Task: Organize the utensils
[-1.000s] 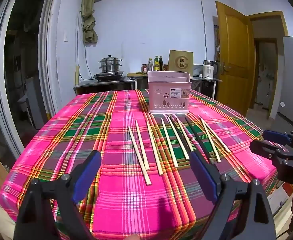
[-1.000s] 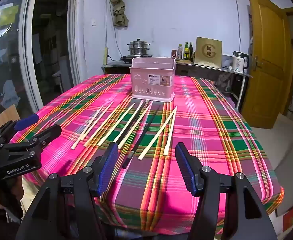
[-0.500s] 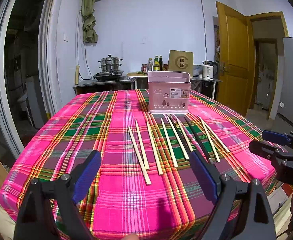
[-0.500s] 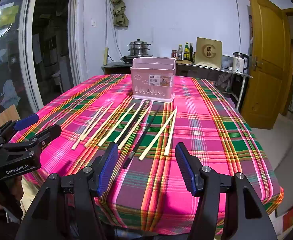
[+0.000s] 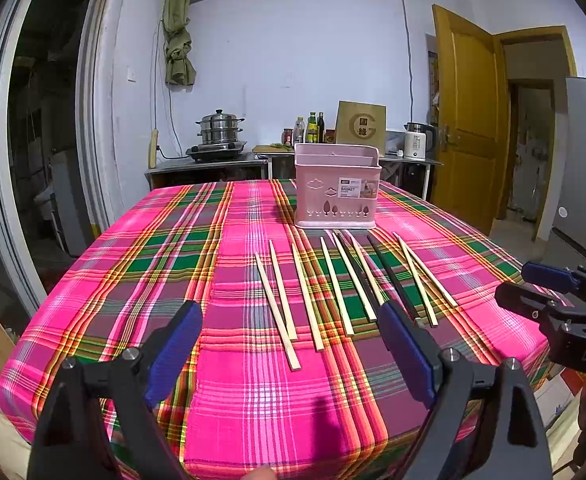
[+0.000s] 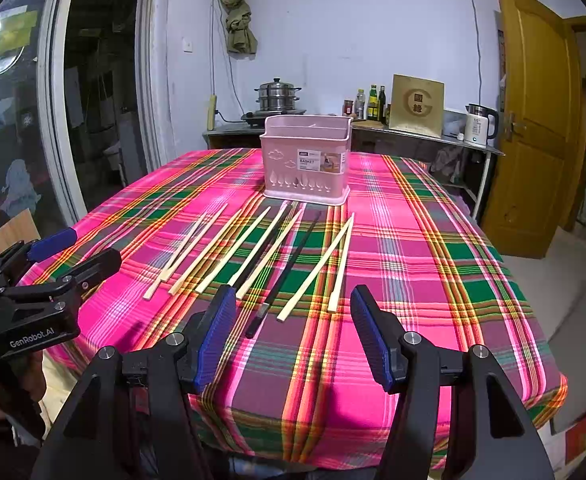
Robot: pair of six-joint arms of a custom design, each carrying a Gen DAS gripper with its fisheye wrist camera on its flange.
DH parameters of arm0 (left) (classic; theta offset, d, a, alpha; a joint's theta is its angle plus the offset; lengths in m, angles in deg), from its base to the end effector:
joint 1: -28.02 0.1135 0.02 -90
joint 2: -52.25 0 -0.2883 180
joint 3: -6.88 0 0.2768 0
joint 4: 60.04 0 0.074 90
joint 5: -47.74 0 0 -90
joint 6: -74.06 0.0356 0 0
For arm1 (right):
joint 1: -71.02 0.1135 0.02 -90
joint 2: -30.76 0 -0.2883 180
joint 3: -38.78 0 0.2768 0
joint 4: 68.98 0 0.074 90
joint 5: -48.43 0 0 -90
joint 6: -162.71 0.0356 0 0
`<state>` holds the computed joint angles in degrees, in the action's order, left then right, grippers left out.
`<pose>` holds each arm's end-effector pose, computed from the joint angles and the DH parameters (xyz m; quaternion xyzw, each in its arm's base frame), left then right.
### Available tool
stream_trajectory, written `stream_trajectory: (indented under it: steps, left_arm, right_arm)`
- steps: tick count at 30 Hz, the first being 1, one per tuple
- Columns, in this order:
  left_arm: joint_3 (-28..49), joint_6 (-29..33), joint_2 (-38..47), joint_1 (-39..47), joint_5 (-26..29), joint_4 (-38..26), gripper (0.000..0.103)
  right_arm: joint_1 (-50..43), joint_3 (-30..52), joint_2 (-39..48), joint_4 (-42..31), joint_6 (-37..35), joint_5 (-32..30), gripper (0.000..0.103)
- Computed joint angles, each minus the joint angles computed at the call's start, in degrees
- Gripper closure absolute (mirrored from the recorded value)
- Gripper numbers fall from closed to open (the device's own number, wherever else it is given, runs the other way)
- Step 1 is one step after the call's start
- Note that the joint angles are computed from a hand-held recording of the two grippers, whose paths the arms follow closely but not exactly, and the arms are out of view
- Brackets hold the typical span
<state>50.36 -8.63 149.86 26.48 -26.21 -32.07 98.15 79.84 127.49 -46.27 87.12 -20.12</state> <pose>0.3171 -0.0184 0.1272 0.1384 0.8323 -0.0920 0.5289 0.2727 0.1251 0.1129 -0.0073 0.8678 0.0135 0.4966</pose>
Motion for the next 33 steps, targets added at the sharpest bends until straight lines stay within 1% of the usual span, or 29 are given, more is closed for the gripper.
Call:
stream_trajectory:
  steps: [33]
  left_arm:
    - [0.1, -0.2, -0.5, -0.3, -0.3, -0.8, 0.012]
  right_arm:
    - [-0.2, 0.2, 0.2, 0.1, -0.1, -0.2, 0.043]
